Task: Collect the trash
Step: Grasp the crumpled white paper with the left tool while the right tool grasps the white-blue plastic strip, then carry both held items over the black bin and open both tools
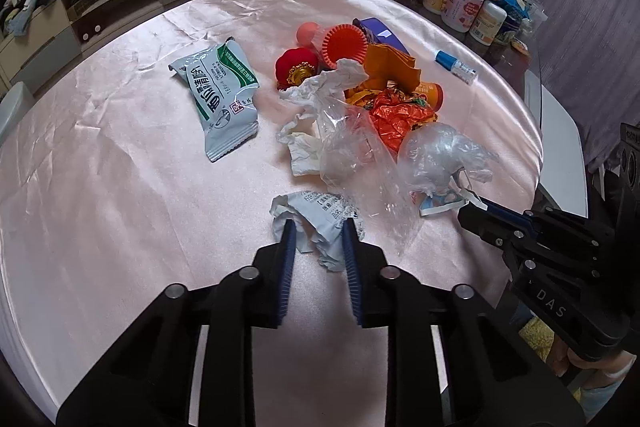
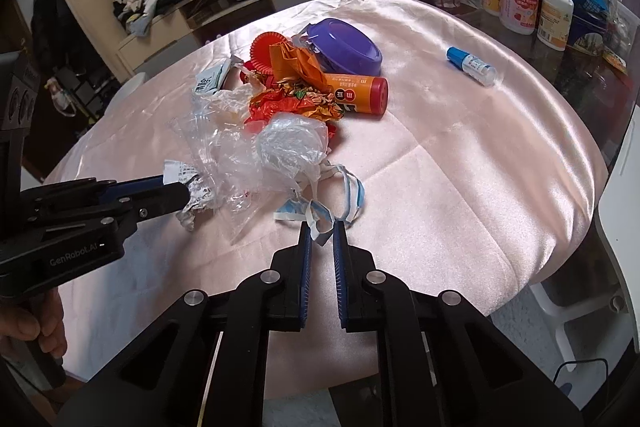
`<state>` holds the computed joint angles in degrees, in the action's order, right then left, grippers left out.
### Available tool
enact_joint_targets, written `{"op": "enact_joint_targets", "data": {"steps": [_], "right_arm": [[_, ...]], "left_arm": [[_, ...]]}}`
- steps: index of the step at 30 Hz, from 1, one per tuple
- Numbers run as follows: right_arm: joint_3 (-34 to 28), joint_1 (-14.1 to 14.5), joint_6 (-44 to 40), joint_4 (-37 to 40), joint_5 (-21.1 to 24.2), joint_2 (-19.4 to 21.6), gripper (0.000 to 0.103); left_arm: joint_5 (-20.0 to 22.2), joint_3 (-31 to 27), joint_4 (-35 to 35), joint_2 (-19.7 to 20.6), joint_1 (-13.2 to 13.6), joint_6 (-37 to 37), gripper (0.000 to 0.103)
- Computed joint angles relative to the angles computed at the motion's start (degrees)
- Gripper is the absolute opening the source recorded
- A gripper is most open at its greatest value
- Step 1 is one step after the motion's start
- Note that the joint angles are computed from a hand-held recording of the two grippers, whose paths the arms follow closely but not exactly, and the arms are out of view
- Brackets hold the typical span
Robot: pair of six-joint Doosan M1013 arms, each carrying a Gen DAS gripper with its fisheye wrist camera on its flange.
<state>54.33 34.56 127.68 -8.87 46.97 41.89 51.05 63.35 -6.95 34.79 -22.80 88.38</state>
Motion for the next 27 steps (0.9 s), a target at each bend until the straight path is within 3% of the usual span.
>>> {"op": "enact_joint_targets", "data": {"steps": [8, 16, 27], "right_arm": [[3.3, 0.7, 4.2, -4.1, -0.7, -2.9, 0.011], [7.8, 2.0, 8.1, -7.9, -0.7, -6.5, 0.011], [18.4, 4.0, 19.3, -15.8, 0.8, -13.8, 0.011]], "left_arm": [[-1.9, 2.7, -0.6, -2.2, -0.1, 0.5, 0.009], [-5.2, 8.5, -0.5, -7.4, -1.0, 0.8, 0.009], [-8.4, 15.5, -6.3, -11.8, -3.7, 6.0, 0.009]]}}
